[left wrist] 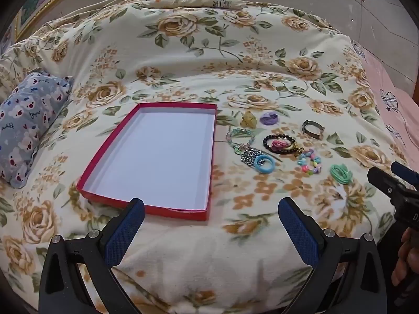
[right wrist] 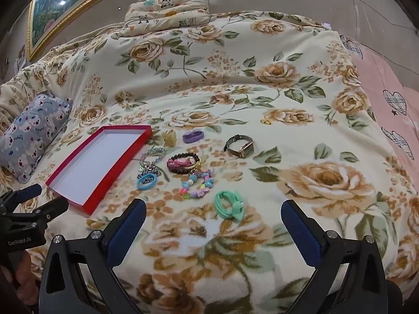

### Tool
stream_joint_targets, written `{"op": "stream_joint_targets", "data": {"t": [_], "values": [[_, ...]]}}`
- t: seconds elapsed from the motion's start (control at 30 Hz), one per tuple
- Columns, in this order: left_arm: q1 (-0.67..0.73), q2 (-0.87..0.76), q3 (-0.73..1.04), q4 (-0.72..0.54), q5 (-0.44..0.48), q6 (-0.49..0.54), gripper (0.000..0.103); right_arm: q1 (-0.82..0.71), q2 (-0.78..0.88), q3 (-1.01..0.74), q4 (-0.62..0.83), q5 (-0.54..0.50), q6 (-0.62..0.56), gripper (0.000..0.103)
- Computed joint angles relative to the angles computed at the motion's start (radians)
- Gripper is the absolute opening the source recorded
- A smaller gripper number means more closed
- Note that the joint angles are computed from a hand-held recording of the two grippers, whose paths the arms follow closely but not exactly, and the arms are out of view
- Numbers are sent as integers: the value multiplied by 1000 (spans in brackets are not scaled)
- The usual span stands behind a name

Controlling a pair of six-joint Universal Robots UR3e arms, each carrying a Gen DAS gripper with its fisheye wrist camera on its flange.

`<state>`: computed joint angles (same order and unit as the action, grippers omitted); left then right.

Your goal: Organize jewelry

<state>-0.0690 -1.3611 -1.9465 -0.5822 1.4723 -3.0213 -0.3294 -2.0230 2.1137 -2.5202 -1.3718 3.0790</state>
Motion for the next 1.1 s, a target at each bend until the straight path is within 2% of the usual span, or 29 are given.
{"op": "stream_joint_targets", "data": {"t": [0.07,0.17,0.27,1.1], "values": [[-2,2,2,-2,-5,4,102,-35,-23,5,15,29,-18,103],[-28,-9,6,10,22,-8,102,-5,-6,-17,42,-9,-16,103],[-17,-13,6,9,5,-9,102,24,6,-16,22,-32,2,103],[-3,-16,8,12,-7,-16,102,31,6,-24,21,-6,-8,103]]}}
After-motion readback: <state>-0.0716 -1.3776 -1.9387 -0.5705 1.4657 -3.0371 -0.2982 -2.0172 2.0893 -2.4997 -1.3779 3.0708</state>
